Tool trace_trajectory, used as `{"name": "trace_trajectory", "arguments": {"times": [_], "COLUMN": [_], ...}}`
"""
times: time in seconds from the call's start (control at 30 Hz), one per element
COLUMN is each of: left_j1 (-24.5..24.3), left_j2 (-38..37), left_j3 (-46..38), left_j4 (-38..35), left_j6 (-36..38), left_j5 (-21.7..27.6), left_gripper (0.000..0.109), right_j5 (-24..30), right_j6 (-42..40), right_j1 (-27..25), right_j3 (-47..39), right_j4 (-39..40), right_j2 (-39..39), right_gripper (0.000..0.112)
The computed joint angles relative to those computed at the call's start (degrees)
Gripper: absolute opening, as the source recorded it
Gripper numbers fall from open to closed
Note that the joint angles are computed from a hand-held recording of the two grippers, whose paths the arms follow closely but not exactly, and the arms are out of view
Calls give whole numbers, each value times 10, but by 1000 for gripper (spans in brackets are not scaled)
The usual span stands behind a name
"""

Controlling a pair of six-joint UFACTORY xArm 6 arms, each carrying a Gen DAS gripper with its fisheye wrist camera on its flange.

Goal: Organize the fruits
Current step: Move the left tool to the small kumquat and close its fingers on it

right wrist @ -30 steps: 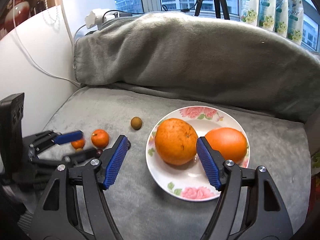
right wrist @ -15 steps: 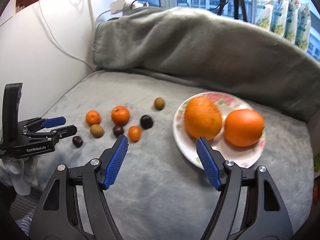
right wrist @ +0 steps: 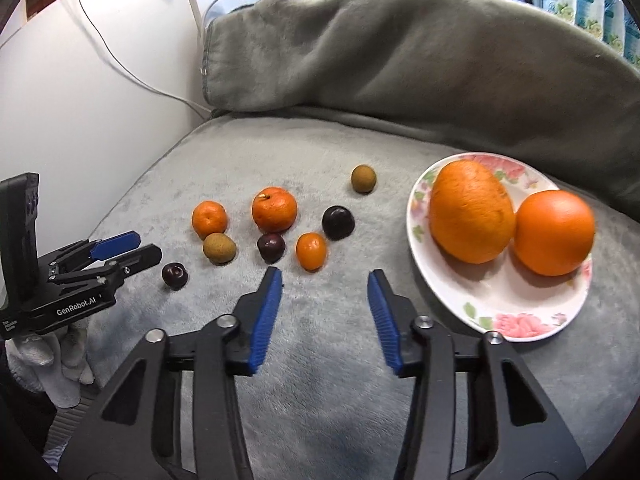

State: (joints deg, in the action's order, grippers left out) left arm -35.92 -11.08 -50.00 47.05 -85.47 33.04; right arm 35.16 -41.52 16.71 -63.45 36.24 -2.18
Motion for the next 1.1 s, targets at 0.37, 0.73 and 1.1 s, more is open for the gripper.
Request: {"name": "trace_trajectory", "arguments": {"times": [0.37, 0.73, 1.1], "left_j1": [45, 65, 68], "left_j2": [29, 68, 93], "left_j3": [1, -26, -51], "left_j4": [-38, -90, -149], "left_j6": [34, 90, 143], "left_j5": [-101, -132, -138], "left_gripper": [29, 29, 30], "right_j5": [17, 26, 50], "right_j6": [26, 37, 48], "right_j1": [13, 18, 14], "right_j3": [-43, -72, -99], "right_j4": [-9, -17, -14], "right_j2": [56, 86, 113], "right_gripper": [35, 35, 35]}}
